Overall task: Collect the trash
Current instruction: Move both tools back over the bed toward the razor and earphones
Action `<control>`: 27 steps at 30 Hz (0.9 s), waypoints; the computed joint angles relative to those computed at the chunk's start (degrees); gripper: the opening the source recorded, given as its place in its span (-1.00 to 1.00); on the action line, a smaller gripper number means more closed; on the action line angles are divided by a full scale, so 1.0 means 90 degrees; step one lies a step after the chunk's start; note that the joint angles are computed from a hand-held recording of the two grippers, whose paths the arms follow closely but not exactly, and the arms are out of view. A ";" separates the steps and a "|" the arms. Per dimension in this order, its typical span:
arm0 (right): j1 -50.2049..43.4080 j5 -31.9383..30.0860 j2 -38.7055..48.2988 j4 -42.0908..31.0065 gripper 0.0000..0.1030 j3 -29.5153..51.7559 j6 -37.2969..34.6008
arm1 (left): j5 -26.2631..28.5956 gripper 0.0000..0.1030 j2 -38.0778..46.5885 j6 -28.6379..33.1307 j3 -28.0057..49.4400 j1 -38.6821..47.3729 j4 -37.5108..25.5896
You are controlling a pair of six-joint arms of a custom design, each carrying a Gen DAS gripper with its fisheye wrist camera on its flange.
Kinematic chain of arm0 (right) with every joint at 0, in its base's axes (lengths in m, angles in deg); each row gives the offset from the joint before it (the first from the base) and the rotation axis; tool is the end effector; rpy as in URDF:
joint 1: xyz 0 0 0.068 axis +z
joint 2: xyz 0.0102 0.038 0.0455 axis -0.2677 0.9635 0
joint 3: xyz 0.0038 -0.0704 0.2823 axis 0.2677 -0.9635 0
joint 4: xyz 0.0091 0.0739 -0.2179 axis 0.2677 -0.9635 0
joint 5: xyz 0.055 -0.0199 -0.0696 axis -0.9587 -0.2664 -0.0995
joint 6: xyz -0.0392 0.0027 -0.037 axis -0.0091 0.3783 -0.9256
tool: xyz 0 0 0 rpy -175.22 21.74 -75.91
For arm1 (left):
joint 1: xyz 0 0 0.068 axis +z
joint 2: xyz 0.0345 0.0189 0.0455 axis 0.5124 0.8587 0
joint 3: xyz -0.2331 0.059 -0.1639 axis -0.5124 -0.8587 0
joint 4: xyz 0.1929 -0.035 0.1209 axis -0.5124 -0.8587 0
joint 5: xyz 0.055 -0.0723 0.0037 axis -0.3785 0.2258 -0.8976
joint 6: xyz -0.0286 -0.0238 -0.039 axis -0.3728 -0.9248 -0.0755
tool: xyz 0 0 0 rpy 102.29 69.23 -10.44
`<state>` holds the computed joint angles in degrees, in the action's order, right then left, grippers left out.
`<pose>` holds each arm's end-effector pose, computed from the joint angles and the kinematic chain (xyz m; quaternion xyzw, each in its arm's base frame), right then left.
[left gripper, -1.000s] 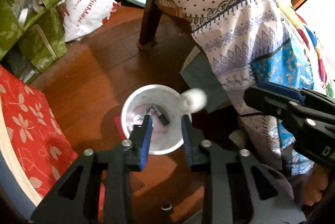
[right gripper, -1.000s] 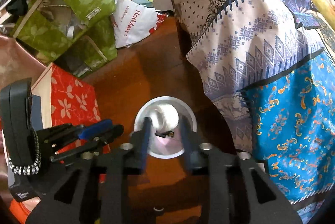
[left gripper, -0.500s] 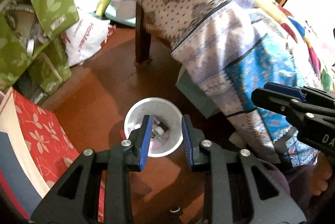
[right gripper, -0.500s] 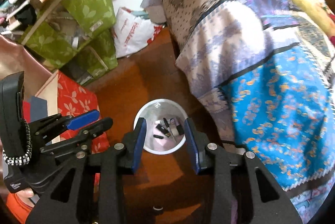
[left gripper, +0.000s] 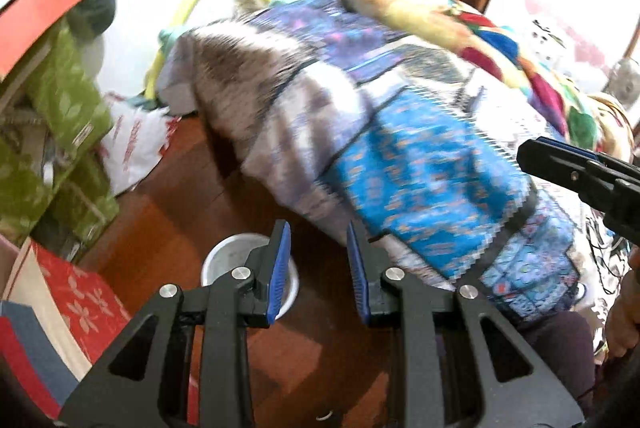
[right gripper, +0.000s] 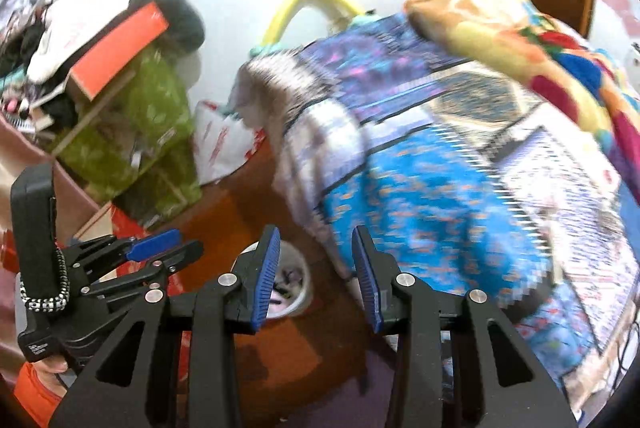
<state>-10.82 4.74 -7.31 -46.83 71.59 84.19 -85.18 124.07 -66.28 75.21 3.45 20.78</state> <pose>0.2528 0.0311 0.2922 -0.1049 0.9313 0.1446 0.3174 0.2582 -0.1301 0.2486 0.0466 0.9497 -0.0852 0.2976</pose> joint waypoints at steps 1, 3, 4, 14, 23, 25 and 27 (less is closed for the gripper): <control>-0.0270 -0.0104 -0.0095 -0.0094 -0.34 0.0014 -0.0141 | -0.0085 -0.44 0.0046 -0.0061 0.0155 -0.0195 -0.0060; -0.0783 -0.0279 -0.0267 -0.0211 -0.34 -0.0027 -0.0396 | -0.0216 -0.42 0.0192 -0.0173 0.0461 -0.0547 -0.0140; -0.1111 -0.0416 -0.0343 -0.0295 -0.34 -0.0040 -0.0545 | -0.0293 -0.42 0.0295 -0.0230 0.0645 -0.0751 -0.0177; -0.4129 -0.1285 -0.0203 -0.1043 -0.34 0.0279 -0.2265 | -0.0456 -0.41 0.2001 -0.0354 0.2849 -0.2153 -0.0503; -0.5744 -0.1386 0.0937 -0.1014 0.32 0.0964 -0.2775 | -0.0151 -0.40 0.4111 -0.0227 0.5648 -0.2661 -0.1250; -0.5953 -0.1444 0.1226 -0.0860 0.40 0.1101 -0.2686 | -0.0110 -0.12 0.4625 -0.0244 0.6404 -0.2711 -0.1547; -0.5986 -0.1320 0.1627 -0.0819 0.40 0.1368 -0.2573 | -0.0071 0.00 0.5190 -0.0358 0.7233 -0.2727 -0.1840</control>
<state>-64.69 -7.14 7.33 -54.20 83.90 61.04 -85.82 170.78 -69.50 140.30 -21.09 4.21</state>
